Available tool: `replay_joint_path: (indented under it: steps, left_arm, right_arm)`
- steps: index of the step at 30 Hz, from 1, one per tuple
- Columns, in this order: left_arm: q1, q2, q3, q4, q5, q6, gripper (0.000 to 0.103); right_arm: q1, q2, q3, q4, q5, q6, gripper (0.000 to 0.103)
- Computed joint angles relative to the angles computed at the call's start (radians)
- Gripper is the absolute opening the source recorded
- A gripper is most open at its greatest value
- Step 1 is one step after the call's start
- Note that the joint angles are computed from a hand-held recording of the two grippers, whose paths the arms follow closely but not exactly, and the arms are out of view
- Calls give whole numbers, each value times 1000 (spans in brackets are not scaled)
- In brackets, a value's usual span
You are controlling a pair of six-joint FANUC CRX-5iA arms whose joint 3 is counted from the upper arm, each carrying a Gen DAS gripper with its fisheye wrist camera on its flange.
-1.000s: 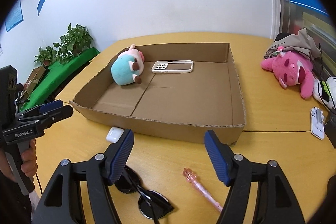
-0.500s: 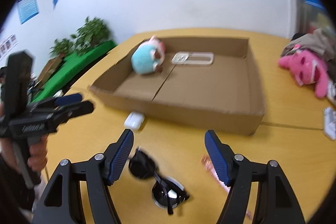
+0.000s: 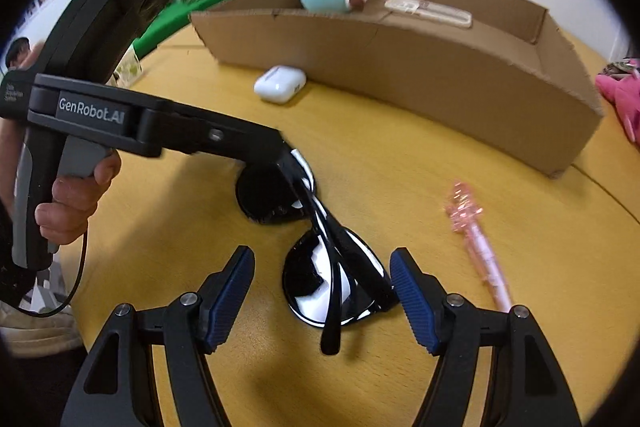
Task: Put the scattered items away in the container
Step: 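Move the right gripper toward the black sunglasses on the table, then close the right gripper on the black sunglasses frame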
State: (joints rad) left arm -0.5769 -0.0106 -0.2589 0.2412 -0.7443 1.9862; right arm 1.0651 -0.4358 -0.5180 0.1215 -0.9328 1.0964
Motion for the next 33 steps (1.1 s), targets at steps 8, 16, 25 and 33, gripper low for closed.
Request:
replay_joint_path:
  steps: [8,16,25,33]
  left_arm:
    - [-9,32,-4,92,34,-92,70]
    - [19,18,-57,207,57,-164,47]
    - [30,2,-54,172,36,-94,66]
    - [11,-1,-73,232,35,-114,75]
  right_arm:
    - [144,-26,-87,204,-12,-192,54]
    - [232,-83,-148,289,-23,-321,51]
    - [243,-114,-168,302,-19,-386,41]
    - [244,-109,-149,284,-14,-407,33]
